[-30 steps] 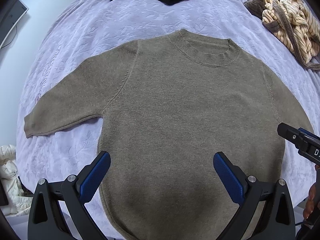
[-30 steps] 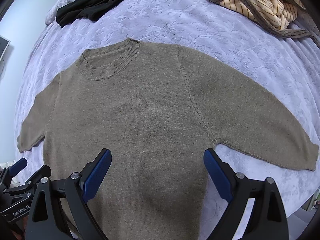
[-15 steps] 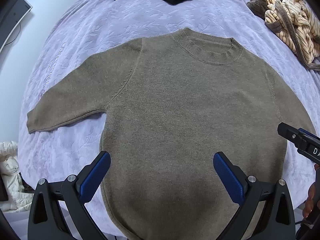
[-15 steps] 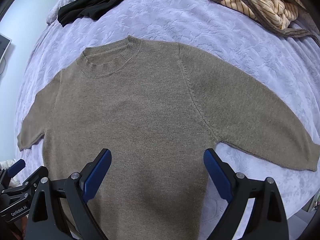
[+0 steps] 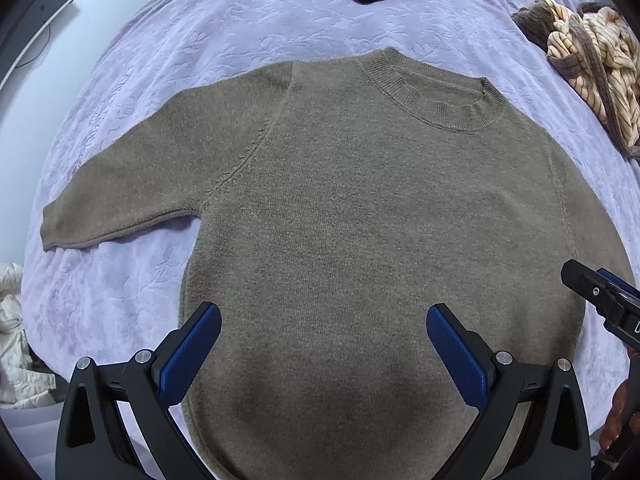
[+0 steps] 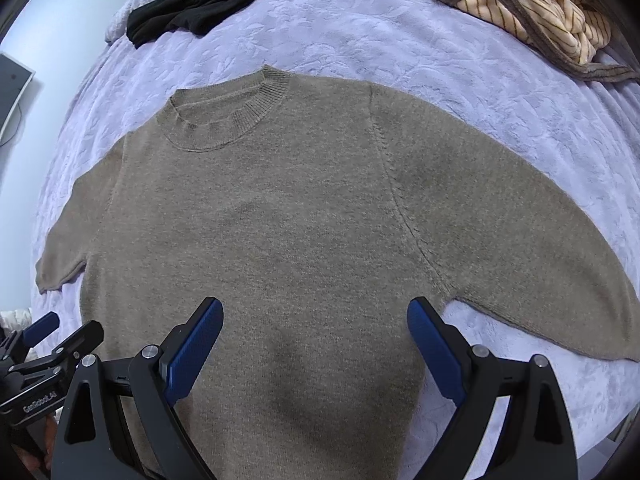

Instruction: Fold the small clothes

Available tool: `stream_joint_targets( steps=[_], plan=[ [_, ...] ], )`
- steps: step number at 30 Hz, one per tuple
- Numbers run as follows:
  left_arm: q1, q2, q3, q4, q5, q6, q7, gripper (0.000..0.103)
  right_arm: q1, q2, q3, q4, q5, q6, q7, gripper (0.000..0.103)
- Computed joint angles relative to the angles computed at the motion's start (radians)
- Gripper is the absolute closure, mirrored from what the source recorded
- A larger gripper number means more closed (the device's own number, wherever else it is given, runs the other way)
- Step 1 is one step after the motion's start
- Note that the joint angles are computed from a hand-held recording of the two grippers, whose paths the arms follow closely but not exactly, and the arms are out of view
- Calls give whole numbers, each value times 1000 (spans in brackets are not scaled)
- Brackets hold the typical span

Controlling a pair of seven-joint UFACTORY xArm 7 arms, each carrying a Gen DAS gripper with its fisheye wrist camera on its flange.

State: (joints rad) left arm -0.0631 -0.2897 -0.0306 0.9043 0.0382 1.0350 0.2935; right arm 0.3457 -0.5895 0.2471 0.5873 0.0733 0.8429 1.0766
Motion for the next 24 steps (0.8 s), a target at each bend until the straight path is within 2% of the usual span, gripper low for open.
stream_joint_targets(
  steps=[6,10,15,20,24],
  plan=[
    [-3,29,23,-26,-65,-77,53,0,-9,18,17,-26,-22,-101,25,8],
    [1,67,39,-27,-121,-95,105,0,-18,40,35,-33,-51,-147,61,8],
    [16,99,57,-19,-184,-108,188,0,-22,79,61,-23,-92,-173,120,8],
    [45,132,77,4,-228,-112,270,0,-30,105,94,0,-139,-191,225,8],
    [80,174,104,54,-304,-62,342,0,-30,144,115,46,-184,-193,298,8]
  ],
)
